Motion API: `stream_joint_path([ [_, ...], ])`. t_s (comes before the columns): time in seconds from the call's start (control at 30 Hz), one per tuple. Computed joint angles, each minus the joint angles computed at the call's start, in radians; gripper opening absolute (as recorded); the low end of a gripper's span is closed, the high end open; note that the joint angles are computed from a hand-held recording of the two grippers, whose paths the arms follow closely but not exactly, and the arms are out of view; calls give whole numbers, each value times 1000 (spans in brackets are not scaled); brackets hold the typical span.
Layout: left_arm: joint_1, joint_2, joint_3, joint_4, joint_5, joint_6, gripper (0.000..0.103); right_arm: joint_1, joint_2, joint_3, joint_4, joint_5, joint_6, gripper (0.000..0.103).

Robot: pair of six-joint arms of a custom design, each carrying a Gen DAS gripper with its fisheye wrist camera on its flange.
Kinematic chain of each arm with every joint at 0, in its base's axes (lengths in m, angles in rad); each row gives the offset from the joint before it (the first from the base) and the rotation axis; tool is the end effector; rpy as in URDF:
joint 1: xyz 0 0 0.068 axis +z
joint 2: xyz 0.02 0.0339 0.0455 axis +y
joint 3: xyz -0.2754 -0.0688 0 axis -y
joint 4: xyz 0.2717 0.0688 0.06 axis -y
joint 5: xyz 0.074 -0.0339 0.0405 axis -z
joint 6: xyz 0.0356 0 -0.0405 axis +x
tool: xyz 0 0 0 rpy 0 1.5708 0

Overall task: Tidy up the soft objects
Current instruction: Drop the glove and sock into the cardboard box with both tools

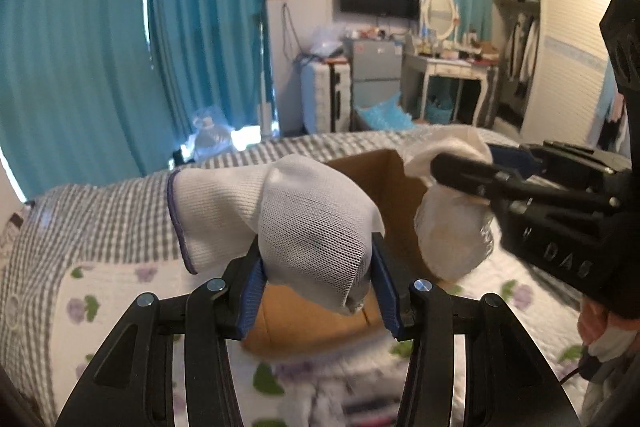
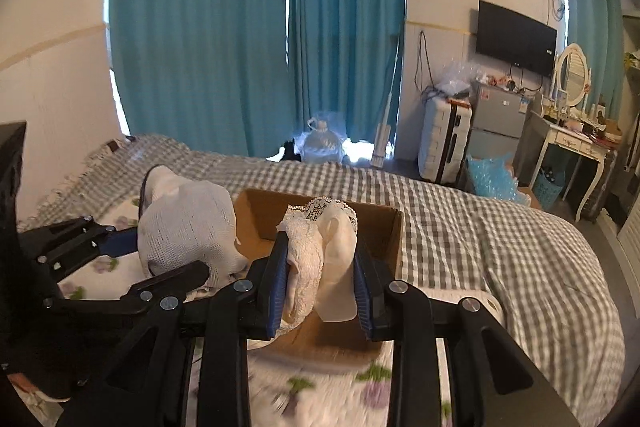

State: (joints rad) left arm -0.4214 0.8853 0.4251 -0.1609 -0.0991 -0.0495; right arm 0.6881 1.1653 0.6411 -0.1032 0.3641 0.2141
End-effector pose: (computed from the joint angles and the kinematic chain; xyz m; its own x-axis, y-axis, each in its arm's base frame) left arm 0.1883 -0.0805 0.1961 -0.5469 0.1912 -0.8151 0.3069 0.9516 0.0173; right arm 0.2116 0.1575 0.2195 -0.5219 -0.1720 -0.8355 -0.2659 0.9635 -0.0323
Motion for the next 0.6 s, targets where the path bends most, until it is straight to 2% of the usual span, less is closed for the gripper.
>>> stream_joint_path([
  [0.07,29,121,8,101,26,27,48,-63,109,12,91,-60,-36,29],
  [0.13,31,220,2,207,-4,48,54,-117,173,9,162,-108,-56,29],
  [0.17,29,243,2,230,-17,46,56,-140,194,7,188,-131,-65,34],
  [0.2,24,269,-7,270,-36,36,62,-160,211,3,215,-148,-73,41],
  [0.23,25,284,-14,294,-38,29,69,-176,207,-14,239,-160,-78,62],
  [0.27,23,301,-10,297,-42,21,72,-190,202,-33,267,-173,-78,73],
  [0.4,-9,245,-11,242,-87,-2,75,-190,109,-78,217,-148,-77,74],
  [0.5,-35,105,-3,100,-108,-18,75,-177,-39,-103,118,-115,-66,75],
  [0.6,-81,-67,17,-60,-155,-28,75,-133,-233,-88,-71,-76,-42,79],
])
